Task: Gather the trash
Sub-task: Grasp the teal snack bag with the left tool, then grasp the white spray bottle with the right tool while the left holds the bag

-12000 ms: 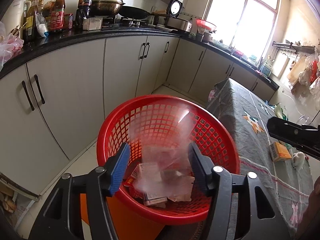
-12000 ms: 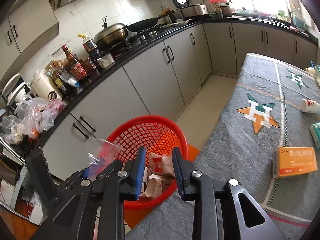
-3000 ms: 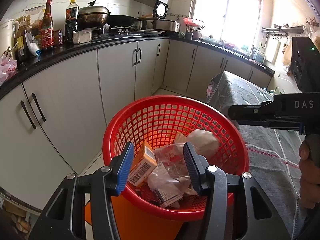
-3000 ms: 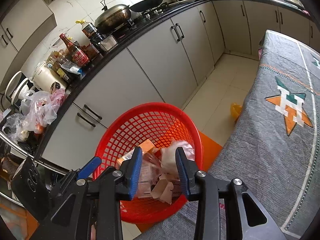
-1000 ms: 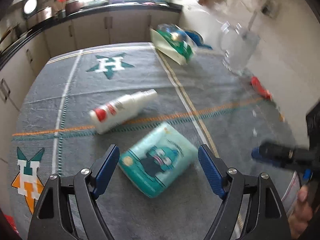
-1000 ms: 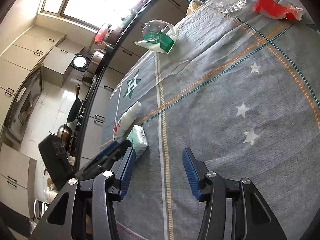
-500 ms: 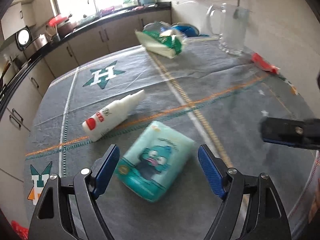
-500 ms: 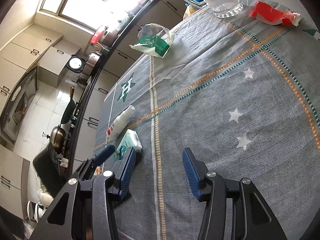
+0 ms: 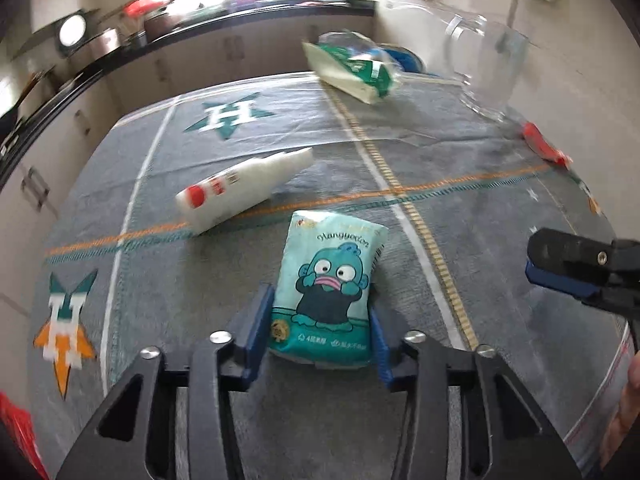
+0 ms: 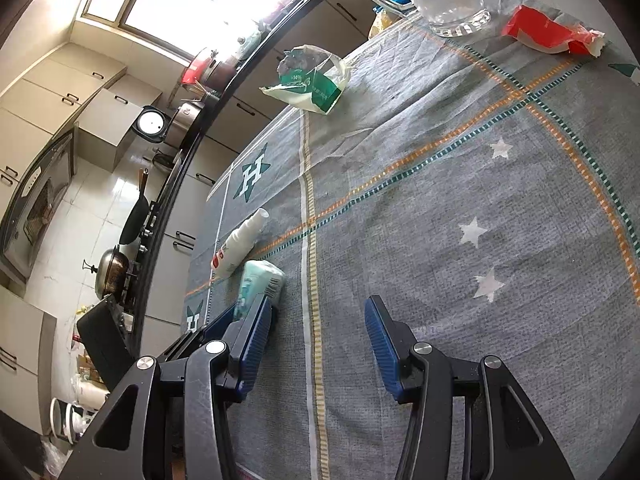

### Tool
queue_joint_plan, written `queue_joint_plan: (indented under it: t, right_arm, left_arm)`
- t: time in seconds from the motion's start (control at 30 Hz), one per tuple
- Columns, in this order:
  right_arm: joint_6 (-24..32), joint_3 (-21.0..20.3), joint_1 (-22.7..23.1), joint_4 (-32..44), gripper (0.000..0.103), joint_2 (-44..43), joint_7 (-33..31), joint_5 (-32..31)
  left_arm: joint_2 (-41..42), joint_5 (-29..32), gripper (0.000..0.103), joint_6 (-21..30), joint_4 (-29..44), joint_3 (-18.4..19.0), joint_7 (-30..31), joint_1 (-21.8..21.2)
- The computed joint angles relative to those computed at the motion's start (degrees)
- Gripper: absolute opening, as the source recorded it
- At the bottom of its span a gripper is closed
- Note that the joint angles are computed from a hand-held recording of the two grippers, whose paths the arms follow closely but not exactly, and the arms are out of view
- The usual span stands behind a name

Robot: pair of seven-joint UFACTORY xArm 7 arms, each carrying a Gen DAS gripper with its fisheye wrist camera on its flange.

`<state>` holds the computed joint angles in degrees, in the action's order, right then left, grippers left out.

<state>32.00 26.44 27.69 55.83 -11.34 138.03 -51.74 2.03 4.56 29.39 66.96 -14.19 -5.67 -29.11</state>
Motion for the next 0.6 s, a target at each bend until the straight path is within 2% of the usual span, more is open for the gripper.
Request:
queue_joint_plan:
  t: [0.07,0.17,0.23,0.3,0.37,0.4,0.43,0.47,0.5,0.6]
  right_arm:
    - [0.6,-0.1,0.2,0.2,0.054,0.2,-0.9,0.4]
    - [1.1,-0.1,0.4,0.8,0.054,0.7,-1.6,0.4]
    - [1.0,-0.3,0.6,1.6,0.054,1.6,-2.4,0.0]
    - [-0.6,-1.1,1.0,2.6,0.054,3.0,-3.7,0.0]
    - [-2.0,-1.7,1.3,4.0,0.054,4.5,-3.0,-0.6]
    - [-3.0,-2.2,1.5,4.7,0.054,5.3,-2.9,-1.1]
    - [-4.0,-2.7,1.9,6.3,0.054,6.9,-3.8,-1.0]
    - [-3.4,-3.2,2.7,8.3,0.054,8.5,-6.2,0.4]
    - [-1.8,-3.9,3.7,11.3,0.054,10.8,-9.8,3.2]
    - [-1.3,-6.2,5.4,18.0,0.051,16.2,-14.4,5.7]
  left_arm:
    - [-2.0,-1.9,0.037,0.9,-1.6,0.5,-0.9,0.7]
    - [-7.0,-8.8,0.037,1.2,-6.2,2.1,2.3,2.5]
    - [-9.8,-8.9,0.037,0.1,-9.3,3.0,2.2,4.2]
    - [-11.7,-6.3,0.037,-2.9,-12.3,3.6,0.3,6.6]
    - [-12.0,-8.7,0.037,-3.9,-13.3,3.9,1.6,8.1]
    - [-12.1,-9.7,0.037,-4.6,-13.5,5.6,2.2,6.9]
    - [-12.0,-8.3,0.037,-5.0,-13.5,5.4,0.7,7.3]
    - [-12.1,-4.6,0.037,-6.1,-13.7,2.9,-2.4,10.2]
    - [-12.2,-1.3,0.037,-6.5,-13.8,2.5,-4.9,10.6]
    - [-12.9,3.6,0.037,-8.4,-14.8,1.5,-8.7,11.7]
